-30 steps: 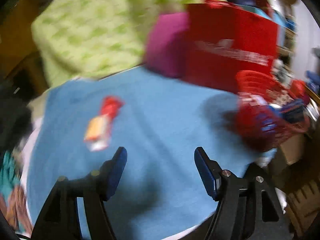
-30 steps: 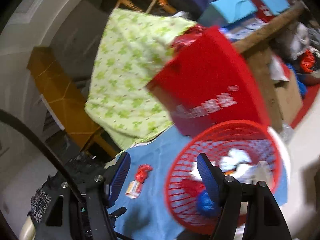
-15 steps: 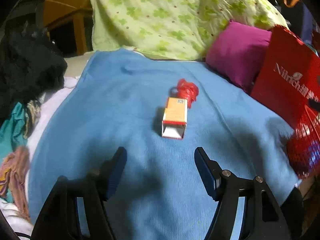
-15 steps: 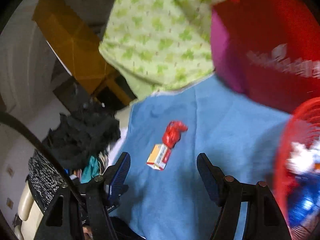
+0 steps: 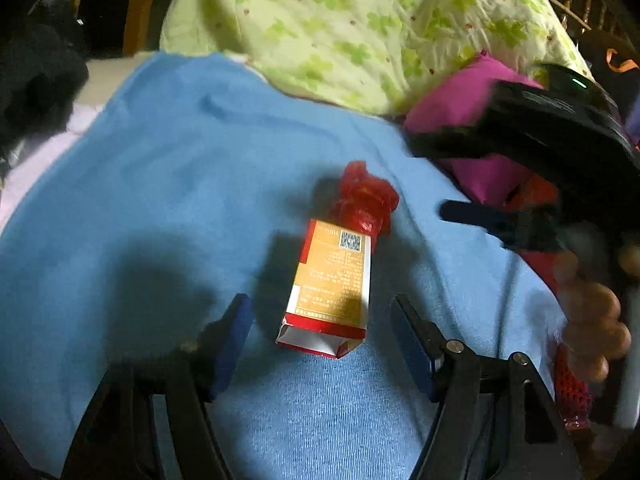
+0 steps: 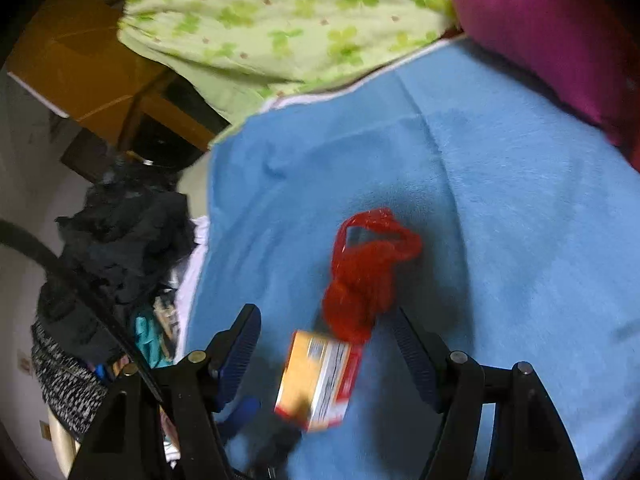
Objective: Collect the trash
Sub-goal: 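Grasp the orange-white medicine box with the left gripper while the right grasps the red bag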
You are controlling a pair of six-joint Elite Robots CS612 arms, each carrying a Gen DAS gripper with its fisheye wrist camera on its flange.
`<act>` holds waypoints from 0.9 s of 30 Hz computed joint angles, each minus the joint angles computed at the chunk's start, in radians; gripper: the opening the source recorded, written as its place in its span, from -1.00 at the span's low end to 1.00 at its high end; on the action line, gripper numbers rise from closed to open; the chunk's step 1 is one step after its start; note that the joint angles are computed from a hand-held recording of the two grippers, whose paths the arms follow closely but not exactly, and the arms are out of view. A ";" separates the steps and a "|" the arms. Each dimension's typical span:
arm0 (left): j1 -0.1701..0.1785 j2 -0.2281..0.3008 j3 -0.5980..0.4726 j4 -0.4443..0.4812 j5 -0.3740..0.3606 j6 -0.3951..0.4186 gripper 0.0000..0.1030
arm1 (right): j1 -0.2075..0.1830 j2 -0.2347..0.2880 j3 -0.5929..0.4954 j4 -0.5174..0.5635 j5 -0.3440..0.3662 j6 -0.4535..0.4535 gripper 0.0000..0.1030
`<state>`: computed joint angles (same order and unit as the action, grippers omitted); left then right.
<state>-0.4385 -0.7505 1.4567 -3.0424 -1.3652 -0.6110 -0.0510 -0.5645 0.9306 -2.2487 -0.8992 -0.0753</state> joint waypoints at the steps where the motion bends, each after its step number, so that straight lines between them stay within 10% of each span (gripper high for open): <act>1: 0.000 0.004 -0.006 0.002 -0.002 0.008 0.40 | 0.008 0.021 -0.040 0.036 -0.029 0.005 0.42; 7: -0.002 0.023 -0.040 0.045 0.003 0.041 0.40 | 0.037 0.096 -0.170 0.139 -0.132 -0.013 0.42; 11: 0.003 0.032 -0.052 0.066 0.005 0.032 0.40 | 0.039 0.104 -0.164 0.137 -0.145 -0.030 -0.07; 14: 0.016 0.036 -0.053 0.059 -0.037 0.006 0.01 | 0.028 0.070 -0.086 0.037 -0.124 -0.016 -0.12; 27: -0.016 -0.011 0.015 -0.020 0.076 0.049 -0.01 | -0.058 -0.196 0.376 -0.353 -0.072 -0.113 -0.12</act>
<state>-0.4542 -0.7611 1.4721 -3.0627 -1.2889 -0.5624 -0.1092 -0.7604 1.3063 -2.6014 -0.9707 -0.1888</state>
